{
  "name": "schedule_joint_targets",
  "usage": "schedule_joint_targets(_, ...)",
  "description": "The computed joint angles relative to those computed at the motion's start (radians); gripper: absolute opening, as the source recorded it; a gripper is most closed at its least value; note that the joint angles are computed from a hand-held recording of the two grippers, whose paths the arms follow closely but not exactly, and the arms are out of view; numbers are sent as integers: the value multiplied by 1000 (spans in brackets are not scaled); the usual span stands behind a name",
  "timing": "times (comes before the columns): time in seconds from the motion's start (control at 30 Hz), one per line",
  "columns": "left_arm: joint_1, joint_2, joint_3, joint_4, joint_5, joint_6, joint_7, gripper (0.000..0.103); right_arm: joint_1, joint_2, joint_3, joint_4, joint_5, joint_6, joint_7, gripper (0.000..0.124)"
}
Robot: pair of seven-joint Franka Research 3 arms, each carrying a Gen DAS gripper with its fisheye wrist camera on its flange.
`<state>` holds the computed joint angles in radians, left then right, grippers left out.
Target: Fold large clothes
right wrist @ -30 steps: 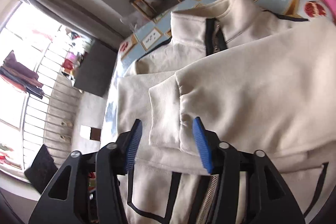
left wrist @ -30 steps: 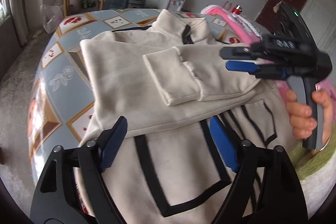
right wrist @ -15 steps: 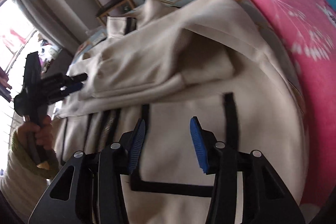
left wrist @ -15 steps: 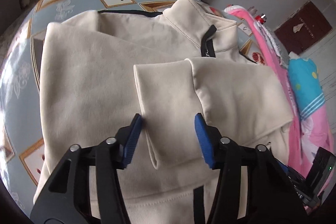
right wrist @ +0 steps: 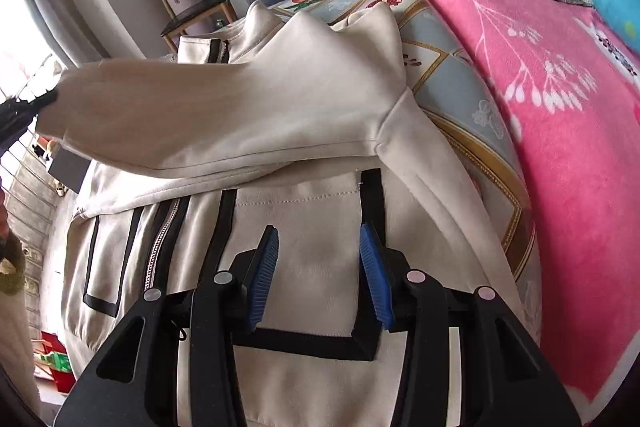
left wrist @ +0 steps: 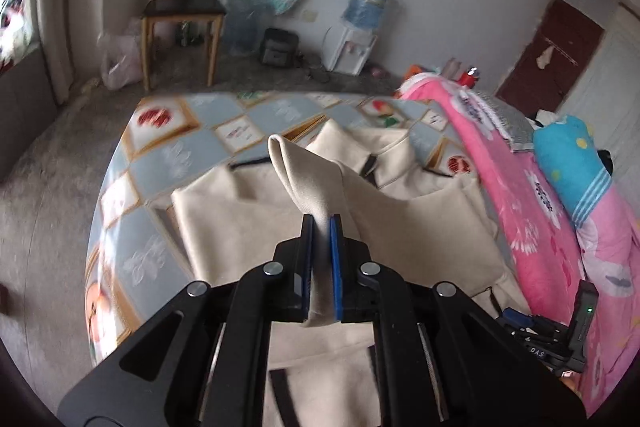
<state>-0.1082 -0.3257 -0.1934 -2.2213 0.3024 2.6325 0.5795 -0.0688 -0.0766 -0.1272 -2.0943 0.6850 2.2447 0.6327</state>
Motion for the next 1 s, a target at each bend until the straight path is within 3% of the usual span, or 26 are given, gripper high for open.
schedule_joint_targets(0.07,-18,13,27,-25,-65,-48,24,8,0,15,3,8,-17,-4,34,42)
schedule_joint_targets(0.2,-29,7,49,-130,-157,-15,27,8,-12,14,-3,33,-33,-54,66,42)
schedule_joint_targets(0.3,-29,-26,46,-184,-164,25,31,8,-40,52,-35,151,36,-225,57,42)
schedule_joint_targets(0.37,-27,-30,48,-190,-166,29,40,8,-58,102,-34,245,65,-273,85,42)
schedule_joint_targets(0.5,-8,-39,33,-198,-142,38,16,8,-70,274,2,476,57,-265,204,42)
schedule_joint_targets(0.6,13,-90,13,-230,-95,79,-29,7,-56,409,38,630,-19,-205,312,42)
schedule_joint_targets(0.77,-22,-75,61,-230,-143,52,25,7,-24,596,82,839,-158,-153,444,40)
schedule_joint_targets(0.87,-23,-64,63,-252,-159,77,45,7,-11,624,110,862,-207,-121,439,25)
schedule_joint_targets(0.9,-19,-67,60,-263,-156,97,45,7,-9,628,118,867,-216,-112,428,8)
schedule_joint_targets(1.0,-14,-90,61,-301,-156,167,48,7,-42,576,155,796,-133,-13,380,5)
